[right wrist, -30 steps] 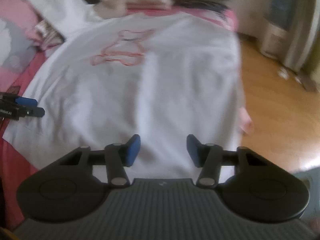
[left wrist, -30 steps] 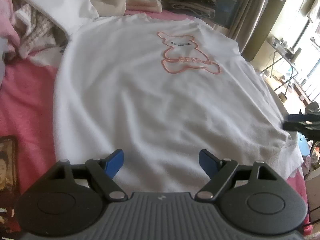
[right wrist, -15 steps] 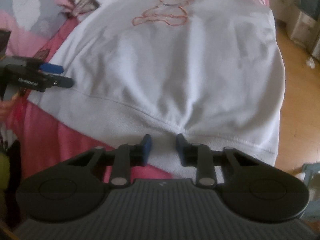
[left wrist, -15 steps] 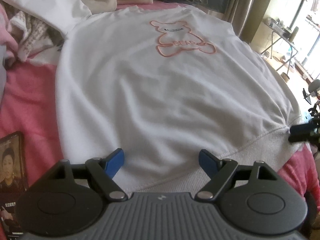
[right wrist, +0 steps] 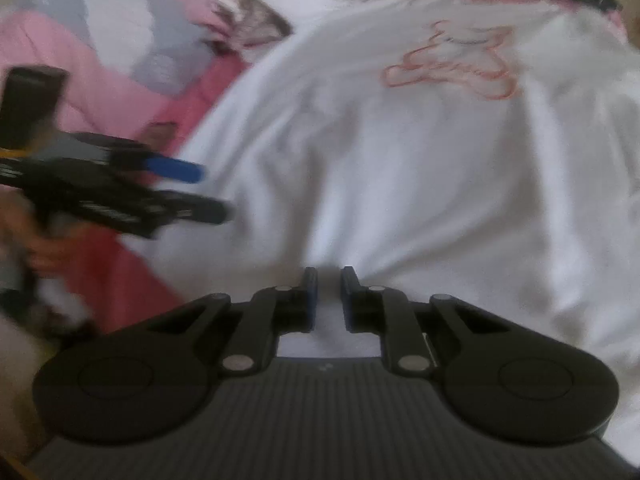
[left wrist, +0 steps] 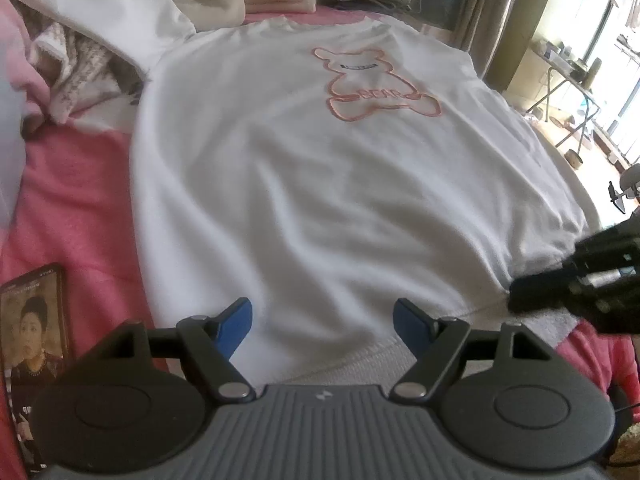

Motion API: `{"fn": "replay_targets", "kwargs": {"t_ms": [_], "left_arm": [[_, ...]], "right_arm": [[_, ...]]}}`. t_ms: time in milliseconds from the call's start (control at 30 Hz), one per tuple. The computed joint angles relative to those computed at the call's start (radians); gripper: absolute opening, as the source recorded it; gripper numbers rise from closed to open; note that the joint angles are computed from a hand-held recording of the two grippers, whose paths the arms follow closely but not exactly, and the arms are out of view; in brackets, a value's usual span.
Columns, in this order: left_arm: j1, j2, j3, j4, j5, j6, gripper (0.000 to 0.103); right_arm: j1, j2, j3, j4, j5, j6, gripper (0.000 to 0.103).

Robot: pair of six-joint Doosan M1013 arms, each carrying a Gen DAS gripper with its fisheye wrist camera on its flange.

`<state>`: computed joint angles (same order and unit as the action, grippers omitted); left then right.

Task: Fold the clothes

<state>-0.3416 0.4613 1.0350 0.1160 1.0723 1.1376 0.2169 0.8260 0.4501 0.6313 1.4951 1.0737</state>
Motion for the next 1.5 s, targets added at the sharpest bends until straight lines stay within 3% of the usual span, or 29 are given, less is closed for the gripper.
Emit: {"fn": "replay_targets", "kwargs": {"t_ms": [200, 300, 433, 467, 533, 700, 767, 867, 967, 1067, 1167, 1267, 1367, 1400, 1500], "left_arm": [[0.005, -0.002, 0.001, -0.003, 0.0, 0.001, 0.073], [0.01, -0.009, 0.009, -0.011, -0.008, 0.01, 0.064], [0.015, -0.016, 0.019, -0.005, -0.008, 0.01, 0.06], [0.016, -0.017, 0.019, -0.001, -0.007, 0.007, 0.057], [0.017, -0.018, 0.02, 0.008, -0.01, 0.0, 0.055], [0.019, -0.022, 0.023, 0.031, -0.024, -0.02, 0.053], [0.02, -0.022, 0.022, 0.035, -0.031, -0.025, 0.053], [0.021, -0.018, 0.017, 0.036, -0.045, -0.027, 0.053], [0.021, -0.013, 0.009, 0.034, -0.063, -0.025, 0.053], [0.02, -0.008, 0.006, 0.024, -0.093, -0.009, 0.053], [0.018, -0.003, 0.005, -0.012, -0.116, 0.018, 0.053], [0.013, 0.012, -0.006, -0.052, -0.104, 0.062, 0.053], [0.005, 0.027, -0.021, -0.05, -0.07, 0.078, 0.053], [0.003, 0.029, -0.023, -0.043, -0.061, 0.079, 0.053], [0.003, 0.027, -0.019, -0.034, -0.054, 0.066, 0.053]], "right_arm": [[0.01, 0.021, -0.041, 0.001, -0.077, 0.028, 0.01], [0.02, 0.058, -0.088, 0.01, -0.019, 0.052, 0.01], [0.032, 0.042, -0.038, 0.122, 0.136, -0.033, 0.01], [0.036, 0.037, -0.03, 0.128, 0.137, -0.063, 0.01], [0.041, 0.033, -0.03, 0.123, 0.095, -0.094, 0.01], [0.04, 0.087, -0.122, 0.086, -0.022, 0.047, 0.01], [0.046, 0.106, -0.137, 0.1, 0.021, 0.066, 0.01], [0.053, 0.055, -0.018, 0.195, 0.068, -0.014, 0.013], [0.052, 0.08, -0.063, 0.288, 0.198, -0.014, 0.012], [0.026, 0.075, -0.081, 0.267, 0.129, 0.024, 0.013], [-0.017, 0.054, -0.065, 0.184, -0.069, 0.154, 0.013], [-0.04, 0.037, -0.05, 0.004, -0.248, 0.295, 0.013], [-0.044, 0.044, -0.058, -0.154, -0.273, 0.348, 0.013], [-0.036, 0.047, -0.058, -0.215, -0.273, 0.349, 0.008], [-0.029, -0.001, 0.044, -0.394, -0.4, 0.345, 0.004]]}}
